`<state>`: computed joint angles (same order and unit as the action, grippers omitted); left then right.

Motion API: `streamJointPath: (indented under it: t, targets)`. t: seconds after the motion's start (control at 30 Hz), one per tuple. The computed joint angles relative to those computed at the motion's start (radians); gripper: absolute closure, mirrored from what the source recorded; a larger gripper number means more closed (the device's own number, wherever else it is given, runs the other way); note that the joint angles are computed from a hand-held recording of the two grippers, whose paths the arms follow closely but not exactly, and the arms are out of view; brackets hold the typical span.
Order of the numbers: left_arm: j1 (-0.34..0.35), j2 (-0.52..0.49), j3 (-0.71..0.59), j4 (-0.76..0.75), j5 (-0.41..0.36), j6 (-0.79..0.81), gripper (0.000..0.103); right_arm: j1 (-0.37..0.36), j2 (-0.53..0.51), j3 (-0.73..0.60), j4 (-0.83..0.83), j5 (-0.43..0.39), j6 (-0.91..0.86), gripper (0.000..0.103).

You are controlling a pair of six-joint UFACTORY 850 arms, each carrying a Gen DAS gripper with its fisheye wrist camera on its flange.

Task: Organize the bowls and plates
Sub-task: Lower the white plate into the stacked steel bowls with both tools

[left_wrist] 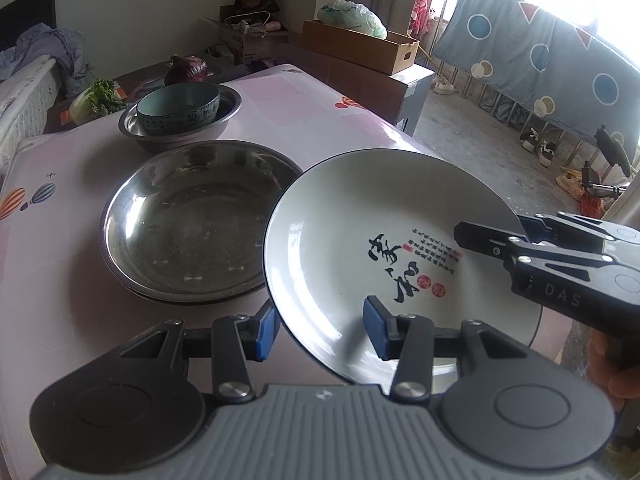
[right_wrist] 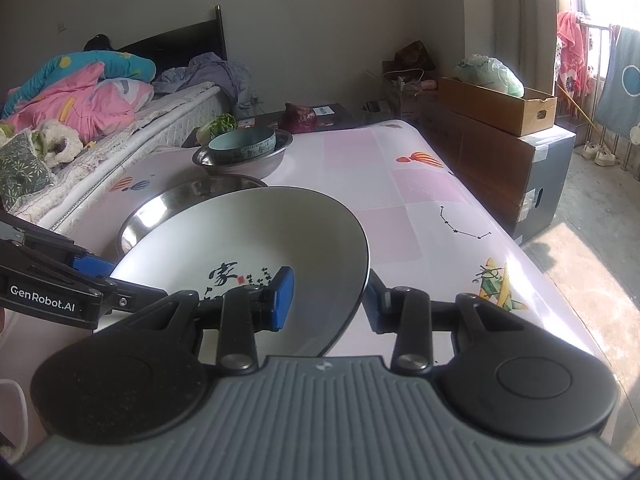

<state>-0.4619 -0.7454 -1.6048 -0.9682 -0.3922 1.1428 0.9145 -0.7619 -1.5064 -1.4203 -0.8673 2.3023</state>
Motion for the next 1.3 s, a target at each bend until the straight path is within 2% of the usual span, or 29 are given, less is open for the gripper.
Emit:
streamJointPath:
  t: [0.4, 0.83, 0.97, 1.1, 1.3]
  targets:
    - [0.047, -0.058, -0.104, 0.053, -0.015, -0.090, 0.057, -0.060, -0.102, -0.192, 0.018, 0.072, -0.148, 0.067]
    - [0.087, -0.198, -0.322, 0.278, -0.061, -0.360, 0.057, -0.128, -0.261, -0.450, 0.122, 0.188, -0.325, 0.067]
    - [0.092, -0.240, -0.383, 0.330, -0.082, -0.415, 0.057, -0.144, -0.302, -0.516, 0.174, 0.202, -0.390, 0.067]
    - [0.098, -0.262, -0.415, 0.320, -0.097, -0.406, 0.057, -0.157, -0.344, -0.586, 0.246, 0.200, -0.462, 0.067]
    - [0.104, -0.287, -0.452, 0.308, -0.121, -0.407, 0.056, -0.168, -0.364, -0.615, 0.279, 0.198, -0.498, 0.067]
